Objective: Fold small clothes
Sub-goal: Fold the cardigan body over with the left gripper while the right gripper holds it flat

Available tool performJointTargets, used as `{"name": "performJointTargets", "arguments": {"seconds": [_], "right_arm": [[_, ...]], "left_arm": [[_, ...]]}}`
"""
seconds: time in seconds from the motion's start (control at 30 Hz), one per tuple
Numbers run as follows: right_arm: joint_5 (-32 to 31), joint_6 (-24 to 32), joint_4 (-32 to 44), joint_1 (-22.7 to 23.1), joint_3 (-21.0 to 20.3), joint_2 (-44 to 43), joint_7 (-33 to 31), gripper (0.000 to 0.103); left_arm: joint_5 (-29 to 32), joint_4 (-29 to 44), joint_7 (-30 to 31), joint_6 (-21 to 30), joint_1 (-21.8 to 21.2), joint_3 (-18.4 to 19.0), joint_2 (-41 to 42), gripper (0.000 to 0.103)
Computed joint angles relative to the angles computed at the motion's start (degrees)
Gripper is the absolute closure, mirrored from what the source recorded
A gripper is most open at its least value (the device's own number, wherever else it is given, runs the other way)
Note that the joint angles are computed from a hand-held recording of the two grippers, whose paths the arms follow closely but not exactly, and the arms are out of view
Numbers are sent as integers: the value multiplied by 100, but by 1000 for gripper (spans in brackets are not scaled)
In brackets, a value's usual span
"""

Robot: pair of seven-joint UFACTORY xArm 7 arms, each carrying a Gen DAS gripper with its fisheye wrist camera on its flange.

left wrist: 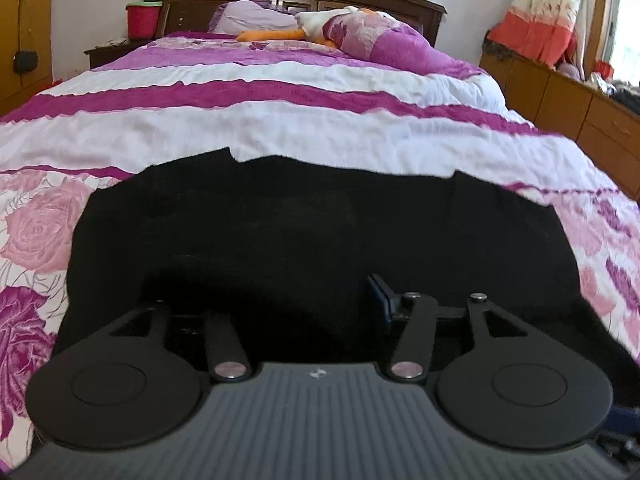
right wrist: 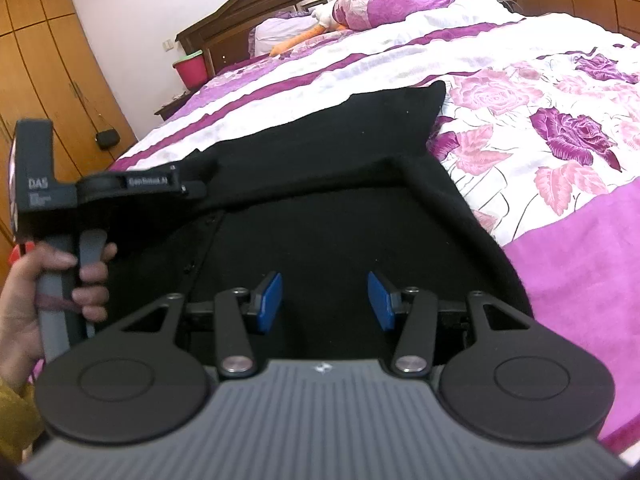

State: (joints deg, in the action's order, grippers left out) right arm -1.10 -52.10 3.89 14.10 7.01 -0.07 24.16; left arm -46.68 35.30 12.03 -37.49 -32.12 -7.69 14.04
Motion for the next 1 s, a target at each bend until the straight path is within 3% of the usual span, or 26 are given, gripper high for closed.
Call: {"name": "performJointTargets", "arguments": {"seconds": [0.2, 0.53, 0.73, 1.0], "right_arm": [[-86, -42, -23, -40, -25, 4, 55, 53], [90, 559, 62, 100, 81, -543, -232, 52], [-577, 1105, 514, 192, 12, -734, -9, 52], [-916, 1592, 1396, 496, 237, -517, -400, 52]], "left_arm": [[-621, -584, 428, -211, -183, -205, -582, 31], [-2181, -1649, 911, -628, -143, -882, -1834, 26], [-3065, -1761, 1471, -630, -14, -996, -2025, 25], [-3085, -2083, 1327, -534, 104, -903, -2155, 25]]}}
